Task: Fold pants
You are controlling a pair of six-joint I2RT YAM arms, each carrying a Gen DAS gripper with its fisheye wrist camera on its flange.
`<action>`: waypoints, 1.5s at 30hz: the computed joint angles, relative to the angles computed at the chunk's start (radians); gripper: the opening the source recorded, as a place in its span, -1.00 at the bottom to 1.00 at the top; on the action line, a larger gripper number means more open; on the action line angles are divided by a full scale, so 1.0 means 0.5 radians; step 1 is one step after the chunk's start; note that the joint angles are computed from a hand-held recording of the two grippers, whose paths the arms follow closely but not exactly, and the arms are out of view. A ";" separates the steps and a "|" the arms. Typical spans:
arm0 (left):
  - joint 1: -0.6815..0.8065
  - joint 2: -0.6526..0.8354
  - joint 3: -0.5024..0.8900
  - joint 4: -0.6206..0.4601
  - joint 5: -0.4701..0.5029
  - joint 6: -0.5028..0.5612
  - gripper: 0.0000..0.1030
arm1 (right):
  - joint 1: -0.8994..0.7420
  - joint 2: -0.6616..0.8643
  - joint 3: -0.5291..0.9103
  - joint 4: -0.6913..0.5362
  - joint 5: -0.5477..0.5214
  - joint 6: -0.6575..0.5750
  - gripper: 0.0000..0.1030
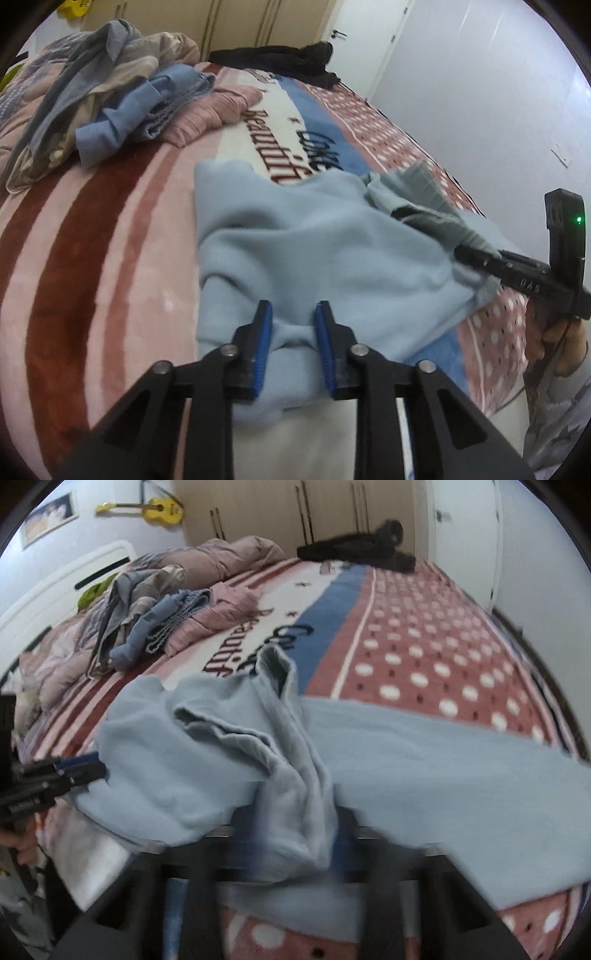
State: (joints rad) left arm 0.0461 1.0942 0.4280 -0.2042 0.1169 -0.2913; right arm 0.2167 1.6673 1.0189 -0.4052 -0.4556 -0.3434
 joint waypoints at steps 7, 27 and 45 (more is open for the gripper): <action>0.027 -0.237 -0.078 -0.227 0.085 0.078 -0.77 | -0.302 -0.060 -0.058 -0.318 -0.302 -0.175 -0.68; -0.073 0.269 0.185 0.054 -0.024 -0.022 -0.54 | 0.082 0.110 0.190 -0.351 -0.367 -0.217 -0.59; 0.124 -0.093 0.075 -0.106 0.026 0.070 0.09 | -0.265 0.224 0.409 -0.269 -0.193 -0.089 -0.03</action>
